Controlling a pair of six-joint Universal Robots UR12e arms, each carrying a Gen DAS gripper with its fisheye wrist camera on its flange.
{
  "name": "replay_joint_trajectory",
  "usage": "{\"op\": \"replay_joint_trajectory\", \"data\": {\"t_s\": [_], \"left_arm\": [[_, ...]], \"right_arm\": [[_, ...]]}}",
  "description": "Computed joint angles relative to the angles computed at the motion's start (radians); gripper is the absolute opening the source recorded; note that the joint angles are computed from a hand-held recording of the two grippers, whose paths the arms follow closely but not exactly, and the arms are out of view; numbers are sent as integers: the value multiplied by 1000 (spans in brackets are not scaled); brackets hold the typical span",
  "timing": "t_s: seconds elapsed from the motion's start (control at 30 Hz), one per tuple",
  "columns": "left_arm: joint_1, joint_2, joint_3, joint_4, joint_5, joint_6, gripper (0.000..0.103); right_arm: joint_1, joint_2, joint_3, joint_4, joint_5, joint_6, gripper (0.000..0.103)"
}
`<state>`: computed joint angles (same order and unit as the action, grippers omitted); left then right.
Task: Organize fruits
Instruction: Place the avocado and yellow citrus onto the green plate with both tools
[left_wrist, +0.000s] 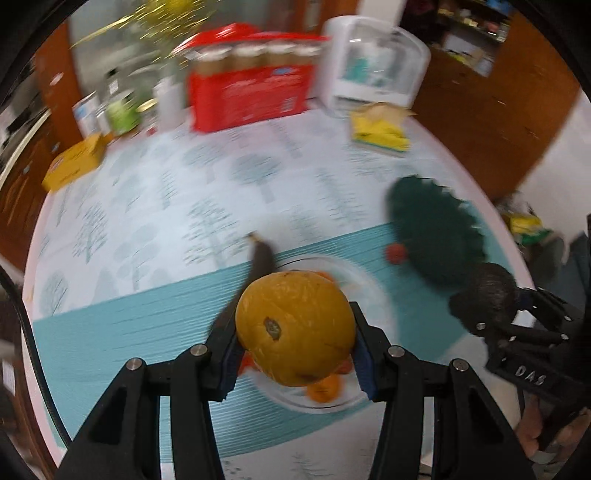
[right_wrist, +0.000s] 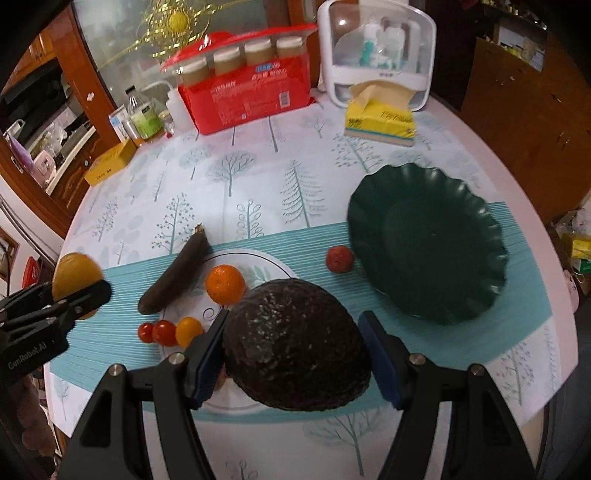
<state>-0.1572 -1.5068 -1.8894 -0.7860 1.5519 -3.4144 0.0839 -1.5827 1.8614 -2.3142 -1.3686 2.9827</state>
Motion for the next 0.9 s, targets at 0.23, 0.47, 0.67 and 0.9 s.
{"op": "replay_joint_trajectory", "data": {"t_s": [0.23, 0.47, 0.67, 0.9], "left_arm": [[-77, -41, 77, 59, 9, 81, 50], [-140, -101, 163, 49, 24, 92, 50], [-189, -174, 249, 26, 96, 1, 50], [-243, -289, 392, -60, 200, -133, 50]], "right_arm": [[-50, -61, 11, -36, -19, 16, 69], [-123, -88, 10, -76, 15, 11, 70], [-193, -57, -23, -69, 89, -47, 69], [-264, 27, -102, -10, 165, -221, 70]]}}
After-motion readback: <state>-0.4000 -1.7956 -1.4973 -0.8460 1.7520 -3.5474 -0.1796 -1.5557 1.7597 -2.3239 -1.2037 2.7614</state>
